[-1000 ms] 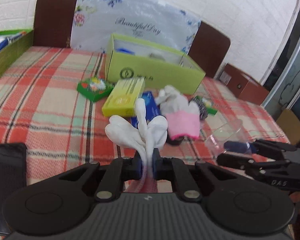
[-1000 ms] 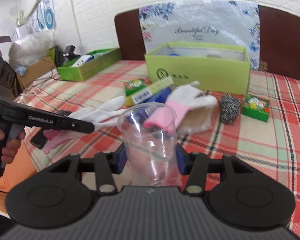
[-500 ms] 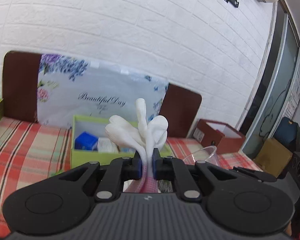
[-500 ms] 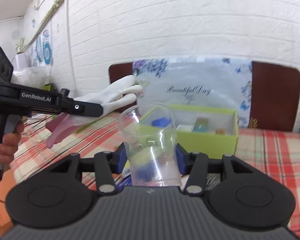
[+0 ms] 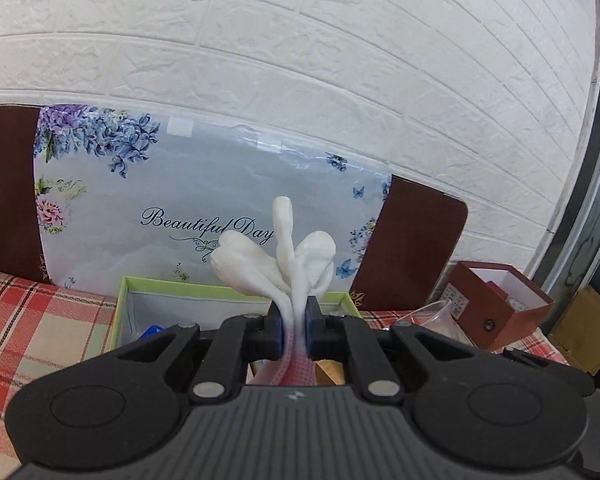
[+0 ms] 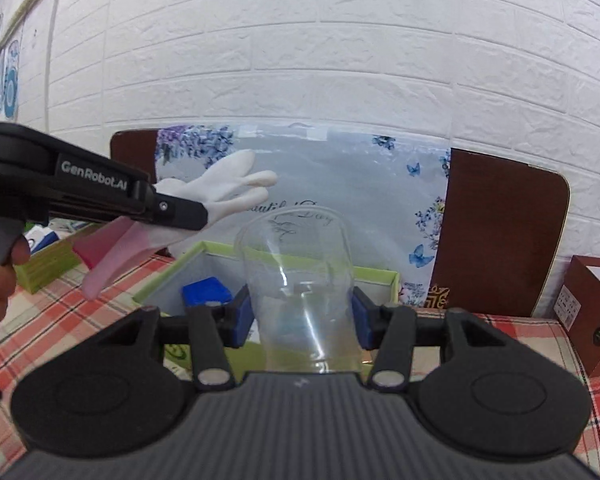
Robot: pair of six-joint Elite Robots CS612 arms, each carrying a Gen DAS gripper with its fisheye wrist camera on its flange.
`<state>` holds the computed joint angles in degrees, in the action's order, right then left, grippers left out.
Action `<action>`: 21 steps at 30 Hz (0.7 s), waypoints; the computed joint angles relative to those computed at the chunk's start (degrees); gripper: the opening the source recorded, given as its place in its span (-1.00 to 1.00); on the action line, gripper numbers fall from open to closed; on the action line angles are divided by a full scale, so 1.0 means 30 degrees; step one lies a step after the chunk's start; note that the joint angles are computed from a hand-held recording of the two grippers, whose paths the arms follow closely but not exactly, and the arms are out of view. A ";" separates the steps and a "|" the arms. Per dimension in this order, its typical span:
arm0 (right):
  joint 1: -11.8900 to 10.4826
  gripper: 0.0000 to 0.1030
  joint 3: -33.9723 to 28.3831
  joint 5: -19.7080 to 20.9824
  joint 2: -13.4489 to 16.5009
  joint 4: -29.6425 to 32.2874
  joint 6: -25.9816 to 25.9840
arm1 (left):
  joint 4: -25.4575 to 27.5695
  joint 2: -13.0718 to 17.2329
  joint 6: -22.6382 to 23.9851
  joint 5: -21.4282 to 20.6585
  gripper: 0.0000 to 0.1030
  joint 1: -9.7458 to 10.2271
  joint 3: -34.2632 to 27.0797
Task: Organize objects
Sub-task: 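Lower the glove and cup into the lime-green box, opening both grippers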
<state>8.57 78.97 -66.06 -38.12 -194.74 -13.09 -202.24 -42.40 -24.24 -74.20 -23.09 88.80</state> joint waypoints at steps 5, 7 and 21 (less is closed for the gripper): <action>0.0293 -0.06 -0.2155 -0.1166 0.1262 0.1647 0.0267 | 0.1546 0.1165 -0.0670 -0.0636 -0.84 0.0539 -0.1819; 0.0359 -0.06 -0.3026 -0.1470 0.1760 0.2369 0.0475 | 0.2140 0.1522 -0.1036 -0.0784 -0.84 0.0715 -0.2367; 0.0506 1.00 -0.5141 -0.2349 0.3562 0.1892 -0.1121 | 0.0237 0.2386 0.0064 0.1213 0.96 0.0646 -0.2692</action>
